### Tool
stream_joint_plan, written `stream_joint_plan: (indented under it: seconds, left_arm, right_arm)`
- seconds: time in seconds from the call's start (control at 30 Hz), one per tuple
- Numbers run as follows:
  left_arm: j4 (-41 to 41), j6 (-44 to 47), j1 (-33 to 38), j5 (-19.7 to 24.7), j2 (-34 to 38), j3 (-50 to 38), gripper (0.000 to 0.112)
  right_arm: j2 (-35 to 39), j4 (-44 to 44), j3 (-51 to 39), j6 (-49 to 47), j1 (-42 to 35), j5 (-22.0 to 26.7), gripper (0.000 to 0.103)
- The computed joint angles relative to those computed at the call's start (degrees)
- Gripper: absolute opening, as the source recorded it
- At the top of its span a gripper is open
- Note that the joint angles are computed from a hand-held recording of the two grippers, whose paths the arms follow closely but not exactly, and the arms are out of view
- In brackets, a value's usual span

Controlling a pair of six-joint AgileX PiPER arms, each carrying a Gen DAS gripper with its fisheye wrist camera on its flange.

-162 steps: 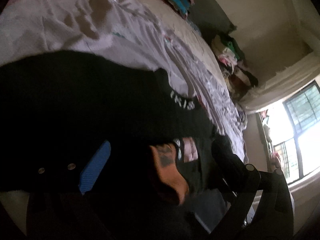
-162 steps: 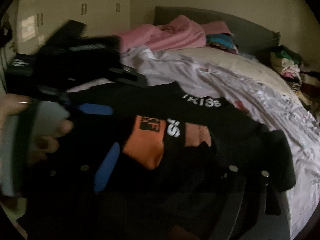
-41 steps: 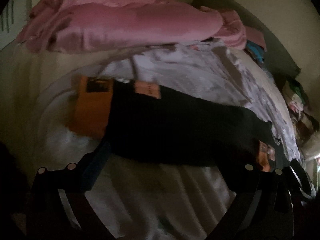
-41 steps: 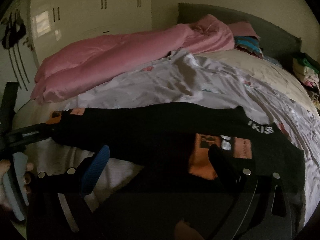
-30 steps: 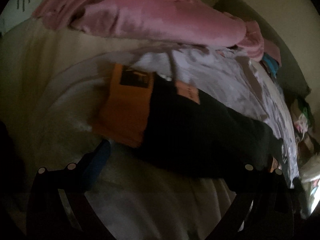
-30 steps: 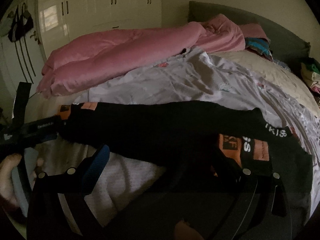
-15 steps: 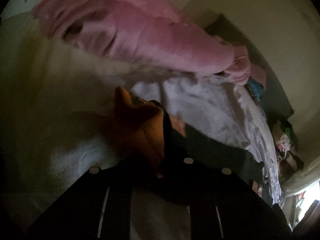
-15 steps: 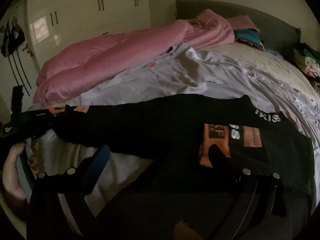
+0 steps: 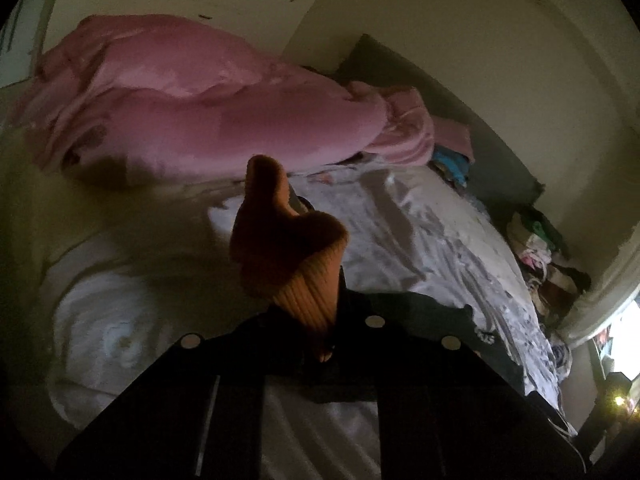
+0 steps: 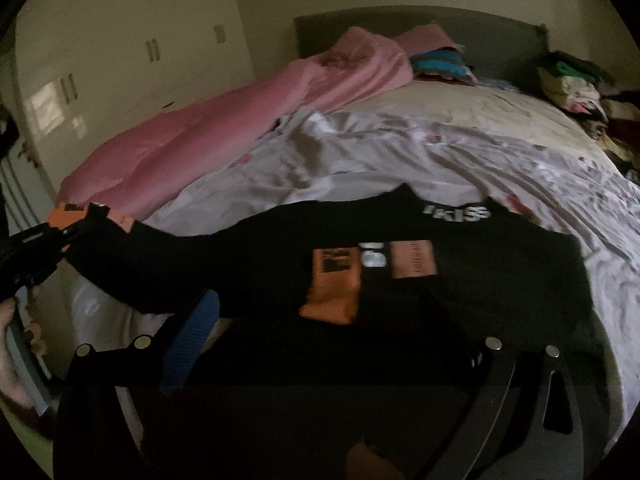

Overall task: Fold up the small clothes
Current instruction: 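Lift the sleeve with the left gripper and fold it across the back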

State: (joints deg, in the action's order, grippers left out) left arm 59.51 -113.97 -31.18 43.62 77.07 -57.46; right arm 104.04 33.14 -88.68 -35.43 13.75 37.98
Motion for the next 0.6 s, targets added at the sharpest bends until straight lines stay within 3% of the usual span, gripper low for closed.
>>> stream_joint_plan:
  seconds: [0.6]
  left_arm:
    - [-9.5, 23.3, -4.5, 0.2, 17.4, -30.7, 0.004]
  right_arm:
    - [-2.1, 8.4, 0.2, -4.4, -15.6, 3.7, 0.098]
